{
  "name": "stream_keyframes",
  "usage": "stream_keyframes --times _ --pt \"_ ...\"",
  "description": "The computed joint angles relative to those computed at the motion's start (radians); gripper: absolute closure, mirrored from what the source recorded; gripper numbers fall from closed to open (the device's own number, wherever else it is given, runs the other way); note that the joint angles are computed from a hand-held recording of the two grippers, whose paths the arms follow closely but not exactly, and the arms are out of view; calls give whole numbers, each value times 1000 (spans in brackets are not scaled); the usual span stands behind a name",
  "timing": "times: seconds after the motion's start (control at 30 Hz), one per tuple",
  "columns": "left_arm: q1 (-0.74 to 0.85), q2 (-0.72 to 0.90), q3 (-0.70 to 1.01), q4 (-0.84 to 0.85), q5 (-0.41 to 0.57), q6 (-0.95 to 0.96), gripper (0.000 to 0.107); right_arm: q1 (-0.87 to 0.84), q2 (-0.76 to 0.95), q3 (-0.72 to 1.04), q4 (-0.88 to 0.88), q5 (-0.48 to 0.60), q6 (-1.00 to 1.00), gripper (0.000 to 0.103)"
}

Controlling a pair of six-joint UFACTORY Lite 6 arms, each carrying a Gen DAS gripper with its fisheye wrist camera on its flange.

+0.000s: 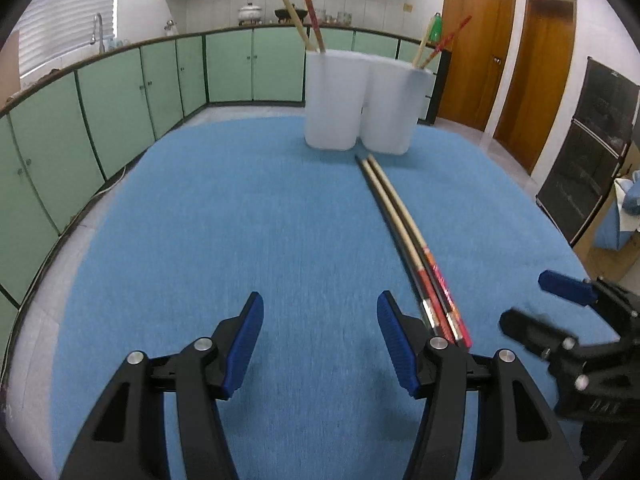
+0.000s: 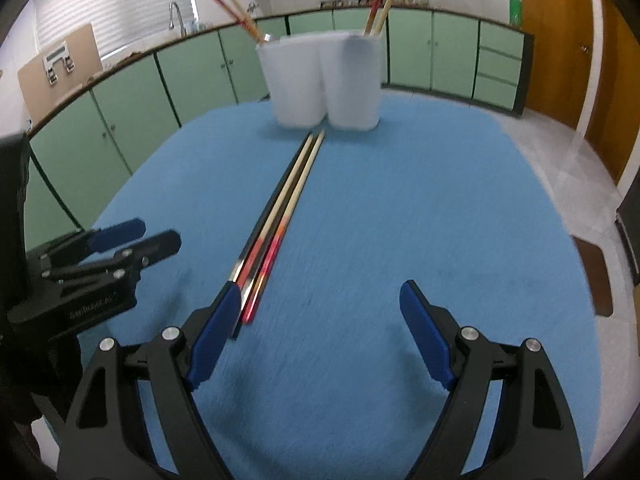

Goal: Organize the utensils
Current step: 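Withdraw both open tools back over the remaining chopsticks, then grasp a red-patterned chopstick with the right tool while the left tool grasps a black chopstick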

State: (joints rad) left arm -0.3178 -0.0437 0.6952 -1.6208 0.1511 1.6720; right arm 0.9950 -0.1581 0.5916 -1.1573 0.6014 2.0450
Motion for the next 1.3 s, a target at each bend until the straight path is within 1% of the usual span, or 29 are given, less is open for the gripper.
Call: stream_keyframes --times 0.13,0.2,0.27,0.4,0.57,0.8,0.87,0.97,1.07,1.13,1.23,1.3 --pt "2 3 -14 48 -3 -37 49 12 24 -15 6 -41 31 24" --pt "7 1 -18 101 1 -88 49 23 29 -10 26 -27 14 24" --pt "15 1 -6 193 9 -179 49 28 23 -6 49 -16 -12 24" --pt "19 -2 -11 230 12 -213 48 49 61 27 93 23 -60 24" --pt "26 6 -8 240 20 -222 48 53 109 72 126 56 -110 24" --pt "41 17 -7 215 28 -203 48 39 123 92 115 42 -102 25" --pt "34 22 -5 212 22 -202 47 42 133 102 118 51 -106 30" --pt "28 22 -2 246 18 -235 47 48 145 113 137 79 -130 33" --pt "27 20 -4 248 17 -236 47 53 128 101 155 120 -141 33" --pt "23 23 -2 251 14 -239 46 48 104 79 151 118 -133 34" --pt "12 25 -4 265 2 -250 46 25 79 52 112 46 -96 44" --pt "10 20 -9 268 -1 -250 45 30 96 61 79 37 -68 52"
